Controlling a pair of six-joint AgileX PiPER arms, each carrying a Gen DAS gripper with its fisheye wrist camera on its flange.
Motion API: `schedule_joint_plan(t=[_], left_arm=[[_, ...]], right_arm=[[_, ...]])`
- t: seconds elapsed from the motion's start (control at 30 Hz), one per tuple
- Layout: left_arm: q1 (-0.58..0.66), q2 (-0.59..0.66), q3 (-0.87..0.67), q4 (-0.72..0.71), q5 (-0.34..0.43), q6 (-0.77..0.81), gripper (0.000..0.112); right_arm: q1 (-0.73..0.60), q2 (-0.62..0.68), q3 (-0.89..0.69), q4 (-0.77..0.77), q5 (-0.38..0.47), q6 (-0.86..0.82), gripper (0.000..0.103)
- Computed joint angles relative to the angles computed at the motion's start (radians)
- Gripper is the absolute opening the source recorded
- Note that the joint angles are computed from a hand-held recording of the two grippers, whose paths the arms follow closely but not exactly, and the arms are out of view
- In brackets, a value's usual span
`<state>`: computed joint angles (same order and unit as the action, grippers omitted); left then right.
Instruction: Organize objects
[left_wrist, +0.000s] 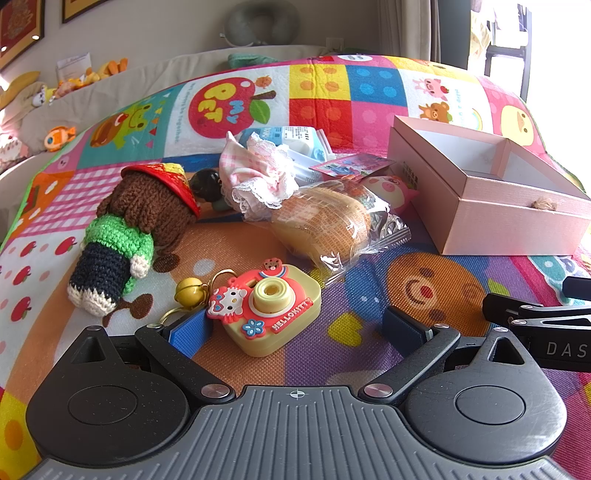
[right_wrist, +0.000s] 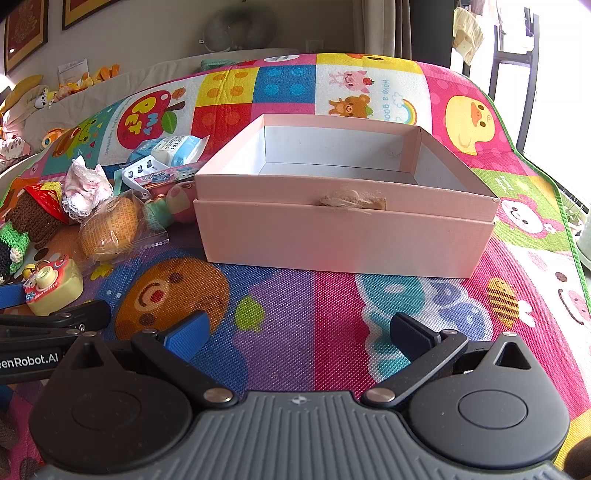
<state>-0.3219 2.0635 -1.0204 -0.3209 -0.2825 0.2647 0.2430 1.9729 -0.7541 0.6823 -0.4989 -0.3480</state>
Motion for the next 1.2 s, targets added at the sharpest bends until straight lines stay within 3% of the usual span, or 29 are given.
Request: schedule_joint_plan(t=[0.47, 0.57, 0.9, 1.1, 1.2], left_arm=[[0.004, 0.001, -0.001, 0.005, -0.001, 0.000, 0.101], [-0.005, 0.003, -0.011, -0.046, 0.002, 0.054, 0.101], [0.000, -0.003, -0.002, 0.013, 0.008, -0.018, 0.101], [0.003, -0.020, -0.029, -0.100, 0.099, 0.108, 0.101], [0.015, -0.037, -0.021, -0.036, 0.136, 0.070, 0.101]], right_arm=[[0.000, -0.001, 0.001, 0.001, 0.000, -0.001, 0.103], [0.000, -0.001, 0.001, 0.000, 0.000, -0.001, 0.103], [-0.001, -0.001, 0.000, 0.001, 0.002, -0.001, 0.103], [-0.038, -0.014, 0.004, -0.109, 0.056, 0.056, 0.103], [-0.047, -0.052, 0.014, -0.056, 0.113, -0.006, 0.103]])
